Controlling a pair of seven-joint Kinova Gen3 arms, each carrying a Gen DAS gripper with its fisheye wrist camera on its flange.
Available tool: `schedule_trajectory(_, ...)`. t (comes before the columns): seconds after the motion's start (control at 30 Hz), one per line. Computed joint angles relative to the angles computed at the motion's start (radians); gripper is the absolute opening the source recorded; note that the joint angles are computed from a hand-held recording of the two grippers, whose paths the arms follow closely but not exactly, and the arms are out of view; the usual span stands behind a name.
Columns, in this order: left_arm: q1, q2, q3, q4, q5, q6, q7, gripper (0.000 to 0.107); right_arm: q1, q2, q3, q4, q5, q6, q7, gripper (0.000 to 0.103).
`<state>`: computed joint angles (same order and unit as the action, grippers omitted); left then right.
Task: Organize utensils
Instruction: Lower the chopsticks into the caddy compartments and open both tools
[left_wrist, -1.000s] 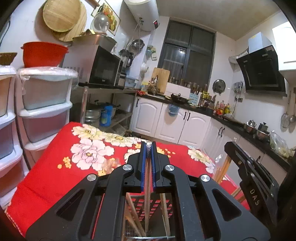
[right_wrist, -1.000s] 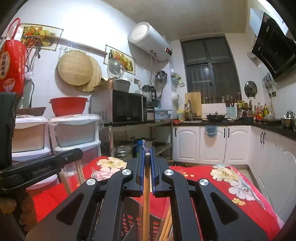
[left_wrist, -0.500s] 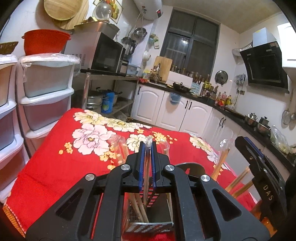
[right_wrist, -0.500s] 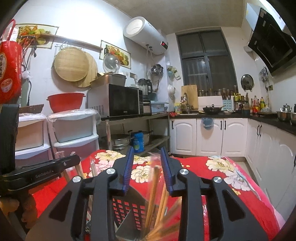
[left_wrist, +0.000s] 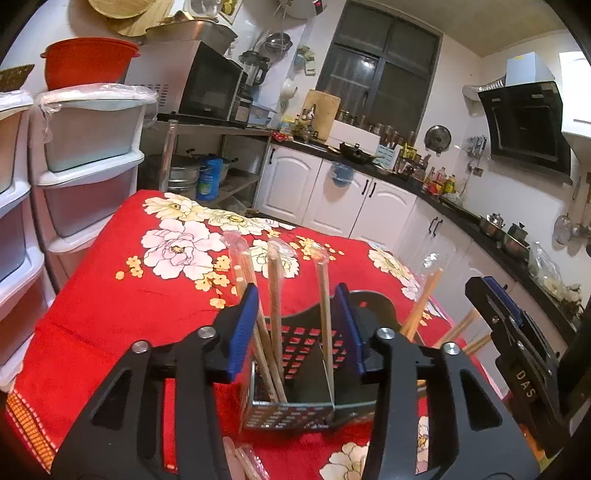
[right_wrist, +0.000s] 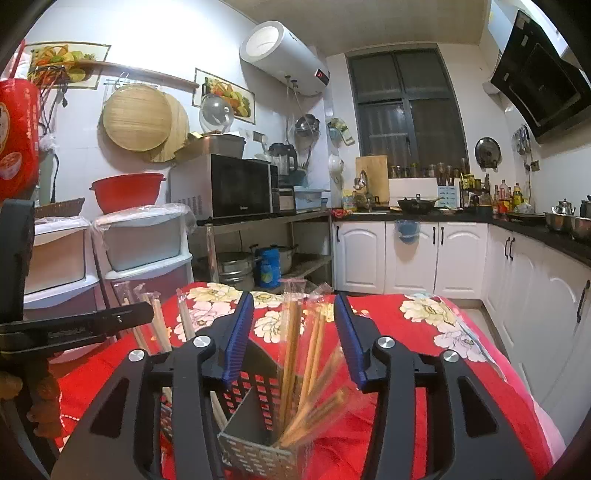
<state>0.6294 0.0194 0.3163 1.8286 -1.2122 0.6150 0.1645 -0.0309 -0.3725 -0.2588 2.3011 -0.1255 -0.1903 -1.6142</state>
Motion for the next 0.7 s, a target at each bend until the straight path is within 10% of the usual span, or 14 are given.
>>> schedule_trajectory(0.7,-0.043,-0.09,0.097,0.06,0.068,-0.01,-0.023,0.064,-0.062,-0.13,0.064,0.044,0.064,0.119,-0.038,0.06)
